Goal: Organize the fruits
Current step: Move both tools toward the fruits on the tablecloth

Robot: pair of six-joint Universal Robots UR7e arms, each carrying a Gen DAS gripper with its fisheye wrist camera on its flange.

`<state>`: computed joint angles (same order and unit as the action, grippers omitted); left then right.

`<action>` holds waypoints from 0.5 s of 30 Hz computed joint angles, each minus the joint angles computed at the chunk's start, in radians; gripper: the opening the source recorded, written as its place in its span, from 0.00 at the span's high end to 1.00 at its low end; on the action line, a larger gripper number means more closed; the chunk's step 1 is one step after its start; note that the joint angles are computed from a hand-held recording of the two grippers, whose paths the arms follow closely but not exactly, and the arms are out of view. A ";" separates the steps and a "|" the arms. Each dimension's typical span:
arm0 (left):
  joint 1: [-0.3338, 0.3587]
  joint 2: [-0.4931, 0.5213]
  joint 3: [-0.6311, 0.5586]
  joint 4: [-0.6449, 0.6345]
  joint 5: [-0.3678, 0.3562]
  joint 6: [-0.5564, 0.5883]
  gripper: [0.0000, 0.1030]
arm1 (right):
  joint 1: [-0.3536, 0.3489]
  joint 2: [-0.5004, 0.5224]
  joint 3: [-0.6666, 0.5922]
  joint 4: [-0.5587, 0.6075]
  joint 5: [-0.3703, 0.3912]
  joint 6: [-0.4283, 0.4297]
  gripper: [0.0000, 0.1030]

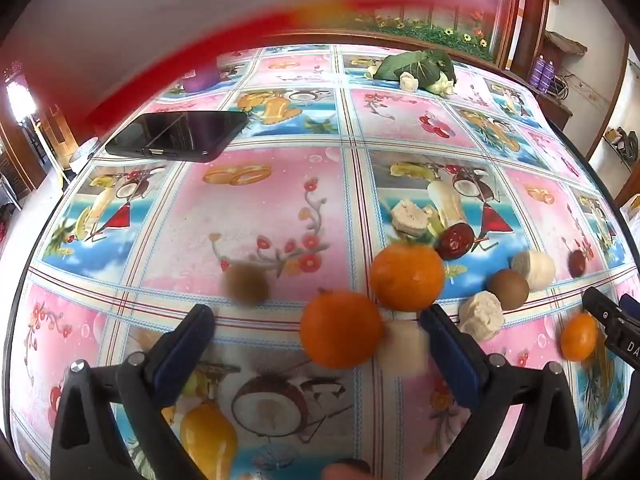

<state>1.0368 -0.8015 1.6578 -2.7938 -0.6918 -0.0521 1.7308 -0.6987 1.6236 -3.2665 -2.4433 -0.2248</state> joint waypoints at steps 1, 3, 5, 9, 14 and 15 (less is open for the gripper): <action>0.000 -0.001 0.000 0.004 -0.001 -0.003 0.00 | 0.000 0.000 0.000 0.000 0.000 0.000 0.00; 0.000 -0.001 -0.001 0.006 0.000 -0.003 0.00 | 0.000 0.000 0.000 0.000 0.000 0.001 0.00; 0.000 -0.001 -0.001 0.007 -0.001 -0.004 0.00 | 0.000 -0.001 0.000 0.007 0.000 0.005 0.00; 0.000 -0.001 -0.001 0.008 -0.001 -0.005 0.00 | 0.001 0.001 -0.003 0.010 -0.004 0.005 0.00; 0.000 -0.001 -0.001 0.009 -0.001 -0.006 0.00 | 0.001 -0.001 -0.001 0.010 -0.004 0.005 0.00; 0.000 -0.001 -0.001 0.009 -0.001 -0.006 0.00 | 0.001 -0.002 0.000 0.010 -0.004 0.005 0.00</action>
<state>1.0370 -0.8026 1.6566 -2.7844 -0.6927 -0.0579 1.7320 -0.7002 1.6231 -3.2561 -2.4471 -0.2196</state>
